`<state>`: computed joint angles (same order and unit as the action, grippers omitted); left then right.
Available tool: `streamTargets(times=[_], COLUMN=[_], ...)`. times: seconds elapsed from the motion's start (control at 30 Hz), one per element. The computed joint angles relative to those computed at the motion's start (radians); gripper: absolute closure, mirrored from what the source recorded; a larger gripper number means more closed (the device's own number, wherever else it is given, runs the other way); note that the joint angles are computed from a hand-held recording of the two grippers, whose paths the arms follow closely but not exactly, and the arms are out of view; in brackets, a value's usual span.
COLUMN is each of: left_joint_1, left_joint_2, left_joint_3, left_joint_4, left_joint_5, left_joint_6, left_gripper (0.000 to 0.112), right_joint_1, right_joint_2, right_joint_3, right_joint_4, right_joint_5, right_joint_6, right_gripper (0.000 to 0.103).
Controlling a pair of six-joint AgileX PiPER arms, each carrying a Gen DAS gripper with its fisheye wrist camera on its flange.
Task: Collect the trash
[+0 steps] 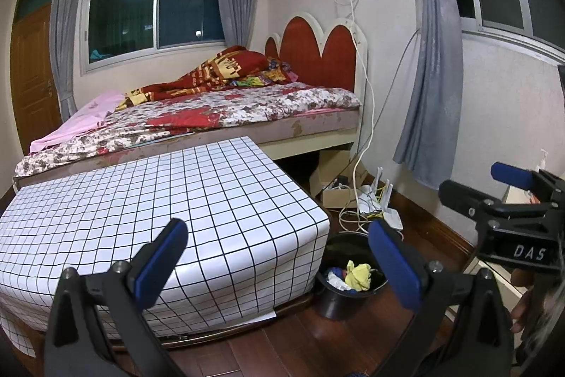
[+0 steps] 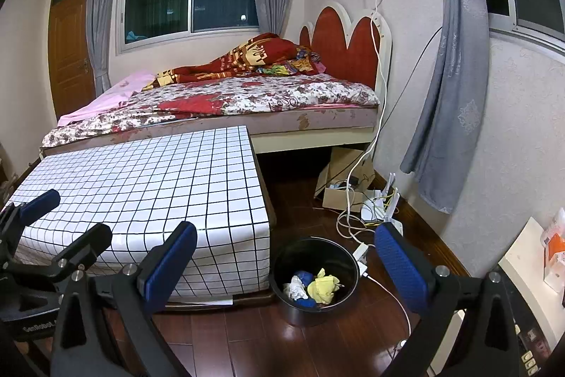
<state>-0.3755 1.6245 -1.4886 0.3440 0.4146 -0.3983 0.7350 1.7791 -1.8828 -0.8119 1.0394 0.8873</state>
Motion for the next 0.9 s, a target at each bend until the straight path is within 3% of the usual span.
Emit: streamTargets(times=[0.7,0.9], left_joint_1=[0.009,0.024], left_joint_2=[0.003,0.000], left_joint_3=[0.002,0.006], left_joint_4=[0.005,-0.074], left_joint_5=[-0.015,-0.035], left_joint_6=[0.012,0.112], left_gripper=[0.010,0.010], right_joint_1=[-0.003,-0.005], right_joint_2=[0.004,0.003], right_joint_3=[-0.003,0.000], right_joint_4=[0.007,0.013], right_joint_5=[-0.017,-0.021], right_joint_6=[-0.006,-0.012], right_gripper=[0.001,0.001])
